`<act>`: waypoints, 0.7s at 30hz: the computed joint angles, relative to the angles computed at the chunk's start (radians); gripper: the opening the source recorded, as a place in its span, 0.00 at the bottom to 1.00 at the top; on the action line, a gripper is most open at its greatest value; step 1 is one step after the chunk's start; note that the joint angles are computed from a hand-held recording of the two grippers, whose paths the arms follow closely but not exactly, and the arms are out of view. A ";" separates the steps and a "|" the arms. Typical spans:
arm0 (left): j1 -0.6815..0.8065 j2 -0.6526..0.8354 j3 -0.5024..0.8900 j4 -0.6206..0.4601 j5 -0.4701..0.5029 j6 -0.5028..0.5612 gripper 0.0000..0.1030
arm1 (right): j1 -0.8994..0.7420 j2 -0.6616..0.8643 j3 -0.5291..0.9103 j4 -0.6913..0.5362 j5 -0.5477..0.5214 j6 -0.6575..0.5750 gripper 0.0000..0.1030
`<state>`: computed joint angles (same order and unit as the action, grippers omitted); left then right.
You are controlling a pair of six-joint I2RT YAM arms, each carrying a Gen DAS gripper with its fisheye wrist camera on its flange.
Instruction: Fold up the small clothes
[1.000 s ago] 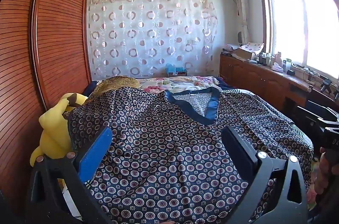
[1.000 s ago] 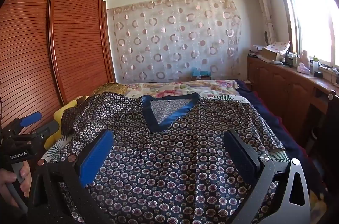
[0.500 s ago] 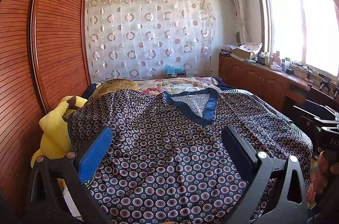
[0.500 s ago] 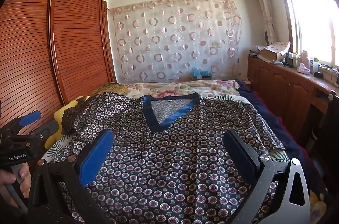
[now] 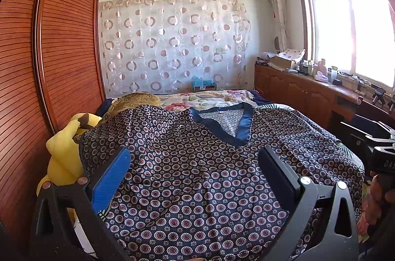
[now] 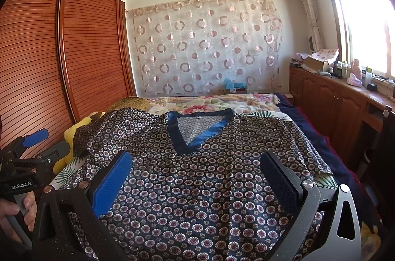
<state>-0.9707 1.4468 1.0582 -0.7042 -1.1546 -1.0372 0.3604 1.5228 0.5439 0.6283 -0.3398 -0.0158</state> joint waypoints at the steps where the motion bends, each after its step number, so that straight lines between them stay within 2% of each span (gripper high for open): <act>1: -0.002 0.004 0.003 -0.006 -0.002 -0.006 1.00 | 0.000 0.002 -0.001 0.003 0.000 0.000 1.00; 21: 0.006 0.012 -0.007 0.009 0.009 -0.007 1.00 | 0.001 -0.001 0.009 -0.019 -0.002 0.000 1.00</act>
